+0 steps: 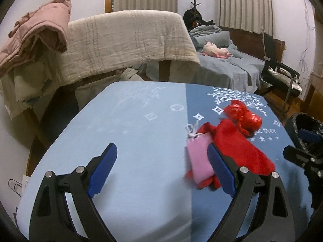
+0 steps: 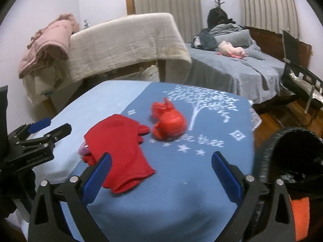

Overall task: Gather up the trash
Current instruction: 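Grasp the red cloth with the right tool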

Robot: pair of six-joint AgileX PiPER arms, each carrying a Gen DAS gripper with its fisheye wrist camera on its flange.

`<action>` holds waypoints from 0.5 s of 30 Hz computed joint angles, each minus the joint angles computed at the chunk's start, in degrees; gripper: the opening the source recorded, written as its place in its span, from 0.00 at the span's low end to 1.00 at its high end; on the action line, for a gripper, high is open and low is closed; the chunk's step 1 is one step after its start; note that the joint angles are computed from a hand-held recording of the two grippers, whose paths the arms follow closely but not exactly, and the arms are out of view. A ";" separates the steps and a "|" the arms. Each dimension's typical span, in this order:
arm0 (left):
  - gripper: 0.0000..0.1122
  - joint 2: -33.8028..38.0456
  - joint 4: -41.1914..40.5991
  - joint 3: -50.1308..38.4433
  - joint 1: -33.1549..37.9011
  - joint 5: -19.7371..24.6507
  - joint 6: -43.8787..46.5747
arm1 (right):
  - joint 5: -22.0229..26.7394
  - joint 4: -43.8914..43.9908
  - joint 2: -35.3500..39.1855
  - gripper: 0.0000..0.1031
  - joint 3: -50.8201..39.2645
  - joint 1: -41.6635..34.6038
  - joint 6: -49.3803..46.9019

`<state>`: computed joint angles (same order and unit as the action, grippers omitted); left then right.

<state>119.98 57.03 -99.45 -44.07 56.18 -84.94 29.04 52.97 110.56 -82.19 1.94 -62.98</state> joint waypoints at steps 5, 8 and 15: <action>0.78 -0.84 0.05 2.37 1.11 -1.11 -0.26 | -0.87 -2.21 1.56 0.94 -0.69 3.03 1.80; 0.78 -1.66 -0.11 4.03 1.96 -2.15 -1.24 | -0.70 -3.66 2.47 0.94 -1.52 4.27 3.02; 0.78 -2.55 -0.17 5.92 2.88 -3.65 -3.06 | -0.58 -5.89 3.69 0.88 -2.33 6.87 4.28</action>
<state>117.42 56.86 -93.52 -41.19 52.53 -88.00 28.46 47.07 114.25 -84.51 8.82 -58.70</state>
